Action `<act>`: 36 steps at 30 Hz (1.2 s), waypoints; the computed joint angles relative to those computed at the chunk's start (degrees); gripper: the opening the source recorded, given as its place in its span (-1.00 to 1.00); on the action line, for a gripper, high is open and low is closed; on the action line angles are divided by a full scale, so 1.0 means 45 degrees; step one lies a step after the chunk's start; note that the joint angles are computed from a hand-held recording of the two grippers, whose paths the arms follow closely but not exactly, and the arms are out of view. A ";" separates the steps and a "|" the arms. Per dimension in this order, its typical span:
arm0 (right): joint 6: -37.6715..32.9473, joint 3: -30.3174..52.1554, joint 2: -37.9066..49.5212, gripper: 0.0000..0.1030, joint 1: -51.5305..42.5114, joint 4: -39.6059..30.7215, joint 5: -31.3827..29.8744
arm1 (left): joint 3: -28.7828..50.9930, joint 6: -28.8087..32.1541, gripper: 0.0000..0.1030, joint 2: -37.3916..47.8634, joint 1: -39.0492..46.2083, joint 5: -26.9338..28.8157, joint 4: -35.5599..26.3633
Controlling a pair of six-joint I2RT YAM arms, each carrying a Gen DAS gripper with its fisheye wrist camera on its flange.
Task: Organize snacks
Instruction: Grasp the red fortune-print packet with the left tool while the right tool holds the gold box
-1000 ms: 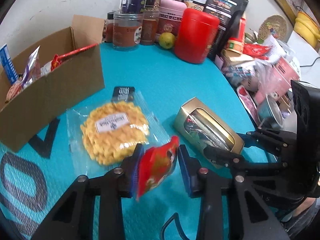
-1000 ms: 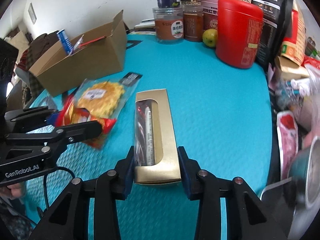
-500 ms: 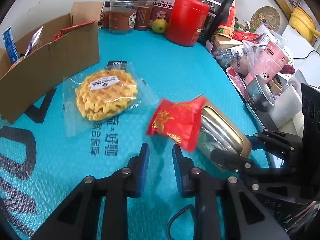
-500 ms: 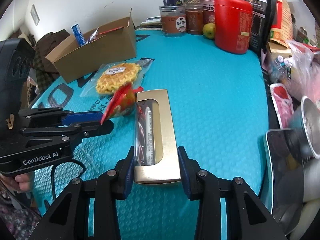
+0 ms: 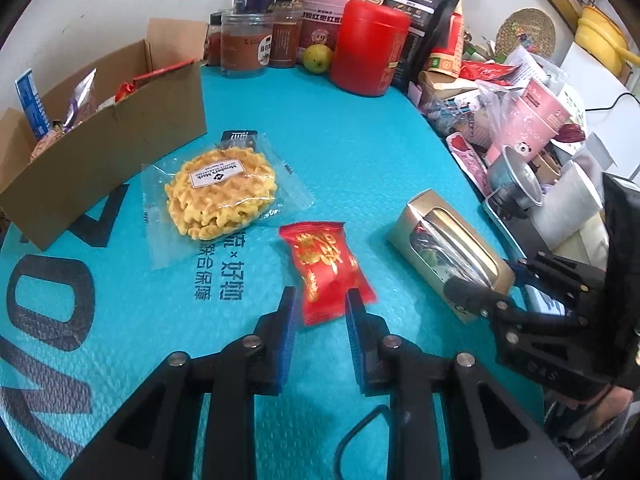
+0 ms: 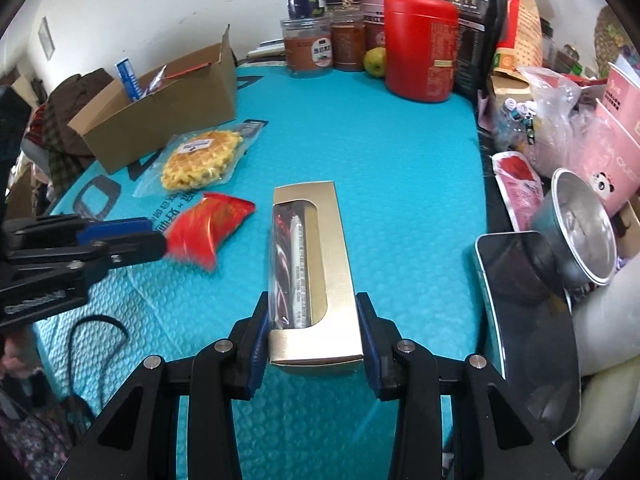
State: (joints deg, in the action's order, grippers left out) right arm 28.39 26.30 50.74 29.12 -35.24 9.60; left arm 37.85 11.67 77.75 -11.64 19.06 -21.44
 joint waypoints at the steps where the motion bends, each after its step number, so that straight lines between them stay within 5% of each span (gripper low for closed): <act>1: -0.0032 -0.0022 -0.0033 -0.24 -0.0084 0.0005 -0.0072 | 0.0052 -0.0033 -0.45 -0.0112 0.0047 -0.0017 -0.0199; 6: 0.0088 -0.0014 0.0005 -0.24 -0.0071 0.0066 -0.0080 | 0.0096 -0.0555 0.26 0.0028 0.0069 -0.0155 0.0199; 7: 0.0073 -0.0021 0.0006 -0.24 -0.0091 0.0086 -0.0088 | 0.0138 -0.0697 0.28 0.0216 -0.0010 -0.0284 0.0366; 21: -0.0279 -0.0126 0.0493 -0.19 -0.0553 0.0578 -0.0186 | 0.1145 -0.1803 0.28 0.3108 -0.1538 -0.1074 0.1637; 24: -0.0531 -0.0187 0.0866 -0.05 -0.0860 0.0998 -0.0342 | 0.0899 -0.1763 0.28 0.3024 -0.1679 -0.1427 0.2211; 26: -0.0726 -0.0217 0.1085 -0.05 -0.0989 0.1235 -0.0300 | 0.0944 -0.1708 0.19 0.3177 -0.1766 -0.1554 0.2358; 29: -0.0988 -0.0207 0.1414 0.00 -0.1147 0.1625 -0.0250 | 0.0938 -0.1706 -0.21 0.3319 -0.1892 -0.1716 0.2548; 36: -0.1283 0.0059 0.2407 0.00 -0.0978 0.2100 0.0325 | 0.1133 -0.1578 -0.25 0.3445 -0.1907 -0.1756 0.2358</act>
State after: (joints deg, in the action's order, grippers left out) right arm 22.62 26.57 61.57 24.72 -25.79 11.06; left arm 42.95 4.57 93.25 -20.22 11.16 -10.84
